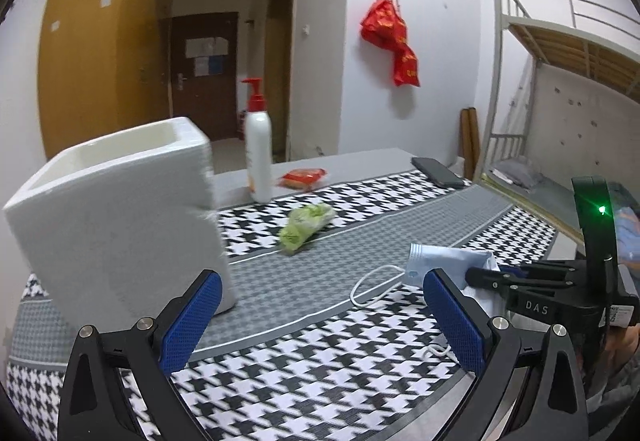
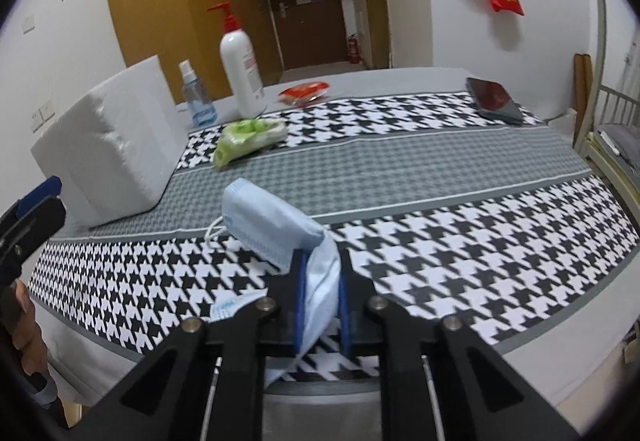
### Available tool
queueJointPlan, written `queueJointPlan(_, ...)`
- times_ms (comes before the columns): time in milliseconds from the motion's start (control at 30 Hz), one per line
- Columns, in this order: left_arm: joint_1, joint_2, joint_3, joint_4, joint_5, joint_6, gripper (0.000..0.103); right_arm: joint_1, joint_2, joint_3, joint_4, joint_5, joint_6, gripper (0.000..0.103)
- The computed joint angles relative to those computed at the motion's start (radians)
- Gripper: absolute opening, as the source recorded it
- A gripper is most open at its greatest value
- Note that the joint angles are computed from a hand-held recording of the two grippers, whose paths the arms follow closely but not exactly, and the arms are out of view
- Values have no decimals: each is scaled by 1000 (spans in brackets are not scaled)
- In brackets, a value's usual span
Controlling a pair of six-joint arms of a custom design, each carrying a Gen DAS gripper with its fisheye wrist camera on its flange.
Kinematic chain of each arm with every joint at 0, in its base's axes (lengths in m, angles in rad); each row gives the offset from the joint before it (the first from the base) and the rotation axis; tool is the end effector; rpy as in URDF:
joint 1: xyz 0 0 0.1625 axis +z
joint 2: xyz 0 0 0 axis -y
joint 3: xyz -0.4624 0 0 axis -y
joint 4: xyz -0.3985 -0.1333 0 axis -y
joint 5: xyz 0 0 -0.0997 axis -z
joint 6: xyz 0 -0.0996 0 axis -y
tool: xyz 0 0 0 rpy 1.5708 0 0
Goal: Organize soft objects
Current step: 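Close the right tool on the blue face mask and lift it, then move the left tool to the green wet-wipes packet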
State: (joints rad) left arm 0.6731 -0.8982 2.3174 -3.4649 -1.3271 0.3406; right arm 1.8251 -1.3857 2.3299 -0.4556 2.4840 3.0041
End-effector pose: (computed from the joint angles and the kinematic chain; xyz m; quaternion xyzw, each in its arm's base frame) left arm -0.2781 -0.4230 0.0899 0.5366 0.8022 -0.2570 0.0494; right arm 0.1347 -0.3016 0.1776 -0.0730 -0.7988 0.4836 0.3503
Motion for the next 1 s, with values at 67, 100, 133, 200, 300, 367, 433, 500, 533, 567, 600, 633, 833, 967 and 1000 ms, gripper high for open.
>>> queueJointPlan(67, -6, 7, -12, 20, -6, 6, 101, -6, -19, 13, -15, 1, -5, 17)
queueJointPlan(100, -8, 10, -16, 27, -9, 6, 101, -10, -32, 23, -25, 1, -9, 17)
queueJointPlan(133, -13, 15, -24, 35, -10, 5, 101, -13, -44, 31, -33, 2, -13, 17)
queueJointPlan(200, -18, 28, -39, 41, -11, 11, 101, -23, -70, 48, -48, -3, -18, 17)
queueJointPlan(300, -27, 54, -57, 24, 1, 23, 101, -41, -107, 70, -65, -14, -22, 17)
queueJointPlan(367, -29, 70, -75, 32, 5, 24, 101, -53, -128, 84, -75, -25, -26, 17)
queueJointPlan(433, -24, 84, -96, 48, 1, 20, 101, -61, -147, 96, -86, -28, -34, 17)
queueJointPlan(500, -22, 96, -118, 79, 5, 10, 101, -69, -164, 108, -97, -36, -42, 17)
queueJointPlan(533, -19, 103, -132, 98, 1, 5, 101, -73, -171, 112, -101, -41, -46, 17)
queueJointPlan(567, -19, 110, -142, 113, 11, -3, 101, -78, -180, 119, -108, -49, -53, 17)
queueJointPlan(600, -20, 119, -155, 133, 20, -14, 101, -82, -186, 123, -113, -55, -58, 17)
queueJointPlan(633, -17, 126, -169, 154, 17, -19, 101, -84, -190, 126, -116, -60, -61, 17)
queueJointPlan(833, -24, 176, -225, 194, 62, -24, 101, -126, -223, 144, -119, -119, -64, 17)
queueJointPlan(967, -21, 217, -263, 178, 83, 3, 101, -146, -241, 155, -119, -149, -66, 17)
queueJointPlan(1000, -21, 232, -275, 174, 96, 16, 101, -151, -247, 160, -119, -156, -65, 17)
